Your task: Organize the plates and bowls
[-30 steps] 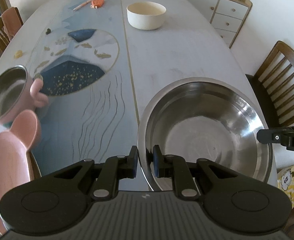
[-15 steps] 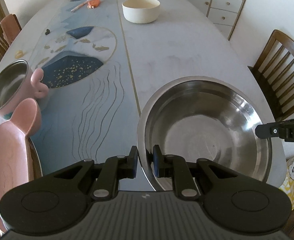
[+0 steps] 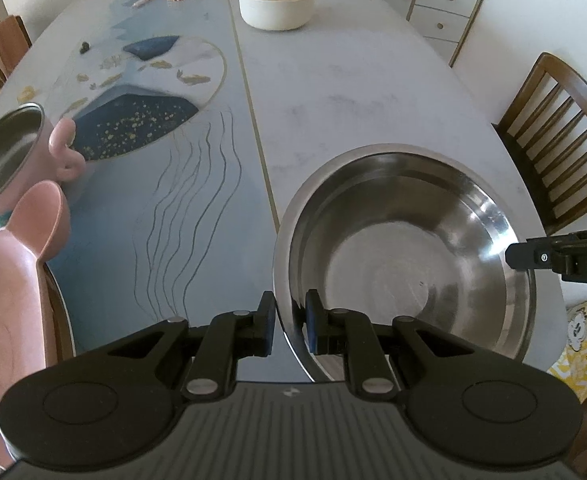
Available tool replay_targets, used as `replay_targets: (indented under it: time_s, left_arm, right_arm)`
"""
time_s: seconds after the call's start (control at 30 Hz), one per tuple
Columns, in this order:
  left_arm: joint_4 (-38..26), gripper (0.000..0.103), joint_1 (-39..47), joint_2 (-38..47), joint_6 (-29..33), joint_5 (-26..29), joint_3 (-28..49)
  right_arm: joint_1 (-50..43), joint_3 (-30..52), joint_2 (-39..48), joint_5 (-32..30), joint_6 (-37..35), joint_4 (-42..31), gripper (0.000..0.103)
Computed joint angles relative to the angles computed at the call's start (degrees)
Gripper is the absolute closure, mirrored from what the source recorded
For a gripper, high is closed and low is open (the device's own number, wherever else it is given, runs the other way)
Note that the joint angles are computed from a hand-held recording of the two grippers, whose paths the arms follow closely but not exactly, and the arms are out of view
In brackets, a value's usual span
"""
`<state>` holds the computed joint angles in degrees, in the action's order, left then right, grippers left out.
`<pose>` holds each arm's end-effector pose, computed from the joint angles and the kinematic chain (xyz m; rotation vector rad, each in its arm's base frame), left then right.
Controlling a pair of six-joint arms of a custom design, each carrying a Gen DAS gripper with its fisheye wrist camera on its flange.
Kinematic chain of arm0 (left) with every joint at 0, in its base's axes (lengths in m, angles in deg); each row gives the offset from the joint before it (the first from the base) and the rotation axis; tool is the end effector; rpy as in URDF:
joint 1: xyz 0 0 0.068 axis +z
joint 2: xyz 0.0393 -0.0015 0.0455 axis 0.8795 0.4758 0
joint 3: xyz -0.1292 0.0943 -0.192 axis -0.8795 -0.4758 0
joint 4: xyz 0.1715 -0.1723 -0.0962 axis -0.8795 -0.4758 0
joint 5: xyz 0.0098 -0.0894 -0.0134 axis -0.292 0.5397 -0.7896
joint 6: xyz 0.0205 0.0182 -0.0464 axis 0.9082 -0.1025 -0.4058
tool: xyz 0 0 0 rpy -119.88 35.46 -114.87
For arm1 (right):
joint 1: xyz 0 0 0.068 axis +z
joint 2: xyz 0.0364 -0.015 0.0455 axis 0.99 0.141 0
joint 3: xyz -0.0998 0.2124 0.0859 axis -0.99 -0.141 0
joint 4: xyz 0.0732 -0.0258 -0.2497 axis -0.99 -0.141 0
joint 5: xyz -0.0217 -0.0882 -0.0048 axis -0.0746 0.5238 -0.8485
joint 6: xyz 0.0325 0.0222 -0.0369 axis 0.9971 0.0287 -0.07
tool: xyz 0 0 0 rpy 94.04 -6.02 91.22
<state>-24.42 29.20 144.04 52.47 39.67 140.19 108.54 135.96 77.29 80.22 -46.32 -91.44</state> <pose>0.2517 -0.1531 0.1423 0.0502 2.7026 -0.1071 0.2972 0.1506 0.1529 -0.2178 2.7252 0.2809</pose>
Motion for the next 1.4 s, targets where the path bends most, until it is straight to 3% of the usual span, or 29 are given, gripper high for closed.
replay_targets:
  time_s: [0.53, 0.57, 0.73, 1.1, 1.27, 1.4]
  left_arm:
    - [-2.4, 0.087, 1.1, -16.9, 2.8, 1.2, -7.2]
    - [-2.5, 0.086, 1.2, -18.1, 3.1, 1.4, -7.7]
    - [-4.4, 0.057, 1.2, -26.9, 4.7, 1.0, -10.5]
    - [-13.2, 0.05, 6.0, -45.0, 10.4, 1.6, -13.0]
    - [-16.6, 0.047, 13.7, -49.9, 15.1, 4.8, -12.0]
    - [-17.9, 0.033, 21.4, -53.1, 19.1, 7.9, -11.4]
  right_arm:
    - [6.7, -1.8, -11.0, 5.0, 3.4, -2.0, 0.063]
    - [7.6, -1.8, -11.5, 5.4, 3.9, -2.2, 0.062]
    - [12.4, -0.6, -13.5, 8.6, 7.2, -3.5, 0.055]
    - [23.3, 5.3, -12.0, 16.2, 13.6, -4.8, 0.039]
    - [26.3, 11.5, -7.2, 17.4, 14.3, -4.9, 0.034]
    - [28.3, 17.1, -3.1, 18.0, 12.8, -4.7, 0.023]
